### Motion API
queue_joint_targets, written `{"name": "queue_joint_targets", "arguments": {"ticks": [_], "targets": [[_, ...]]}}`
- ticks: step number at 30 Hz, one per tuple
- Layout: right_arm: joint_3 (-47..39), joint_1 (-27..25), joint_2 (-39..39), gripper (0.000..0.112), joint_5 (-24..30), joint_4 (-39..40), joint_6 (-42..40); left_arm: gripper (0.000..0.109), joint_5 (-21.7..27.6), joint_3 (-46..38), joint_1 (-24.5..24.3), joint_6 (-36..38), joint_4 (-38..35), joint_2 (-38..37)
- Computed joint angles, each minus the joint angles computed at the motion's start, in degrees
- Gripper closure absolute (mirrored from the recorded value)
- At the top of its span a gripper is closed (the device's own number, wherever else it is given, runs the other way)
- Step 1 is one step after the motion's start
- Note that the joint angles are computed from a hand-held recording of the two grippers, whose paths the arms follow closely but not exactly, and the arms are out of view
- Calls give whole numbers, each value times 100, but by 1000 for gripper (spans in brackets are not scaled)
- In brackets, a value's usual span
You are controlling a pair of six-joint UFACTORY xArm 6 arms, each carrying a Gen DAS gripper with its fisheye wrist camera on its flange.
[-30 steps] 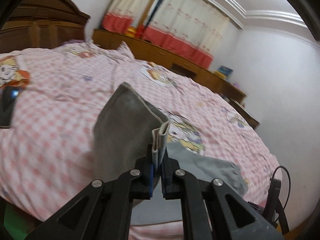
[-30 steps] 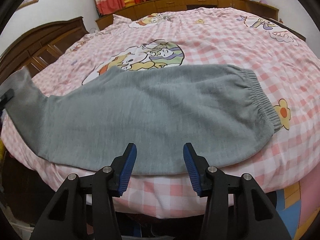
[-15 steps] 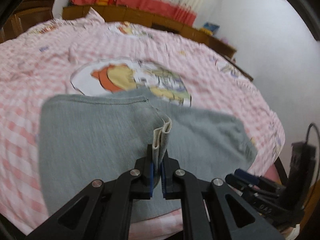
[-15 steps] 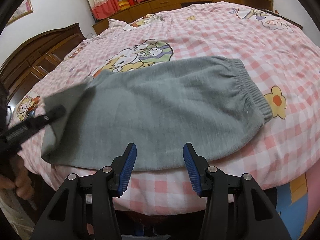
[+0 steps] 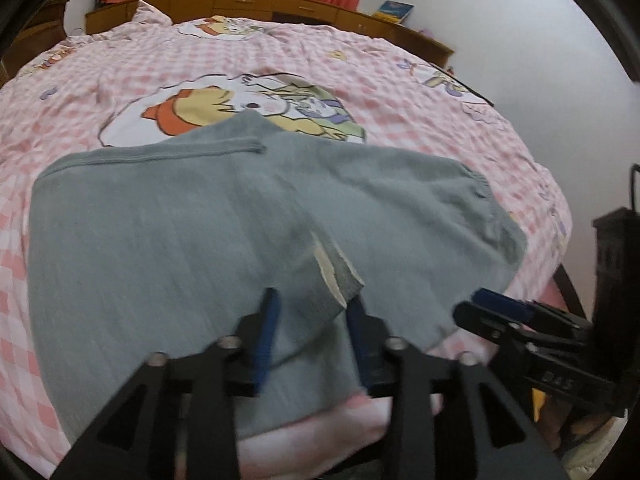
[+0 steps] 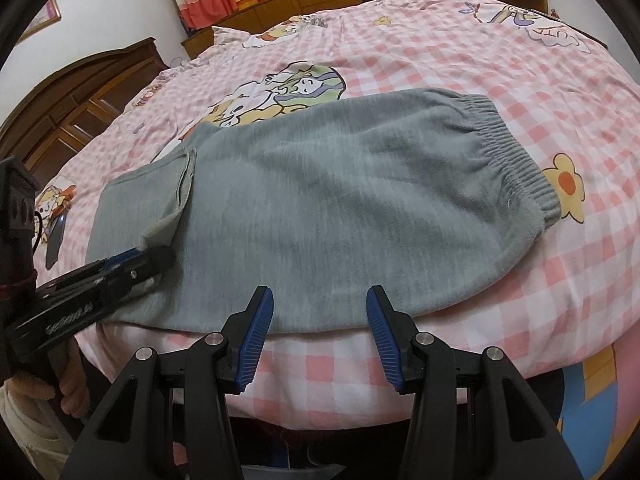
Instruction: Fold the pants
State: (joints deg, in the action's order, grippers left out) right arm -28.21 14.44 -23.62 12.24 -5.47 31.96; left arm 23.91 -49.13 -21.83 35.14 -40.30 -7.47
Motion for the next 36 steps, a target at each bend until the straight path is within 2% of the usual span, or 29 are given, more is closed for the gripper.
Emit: {"name": "queue_joint_targets", "arguments": {"ticks": [3,9,12,15,17,22,28,30,34,36], "targets": [[-47,0,28,62,39,72,-85,63,94,75,13,1,62,-164],[-237,138,134,62,22,871,-759,59,-31,363,279,-15,-36,-639],[-464,312,295,62,-69,1744,-1577,53,-283,511,451,-121,164,-782],[-728,499,489,62,-172,2551,-2283,52,-504,613,637,-475,587,-777],[-1012,622,718,61,-185,3167,-2870,53,-482,620,778,-660,744,-710],[-1883,756,1469,61,273,4277,-4050,53,-439,655,907,-713,806,-569],[-2516,719,2179,61,481,4226,-4214,52,-603,733,832,-677,898,-538],[-2640,715,2302,61,493,4429,-4433,52,-584,714,838,-573,743,-512],[-2961,733,2510,61,738,5366,-5343,52,-537,688,859,-383,441,-482],[-3098,749,2643,61,777,5373,-5420,52,-532,685,865,-316,346,-477]]}}
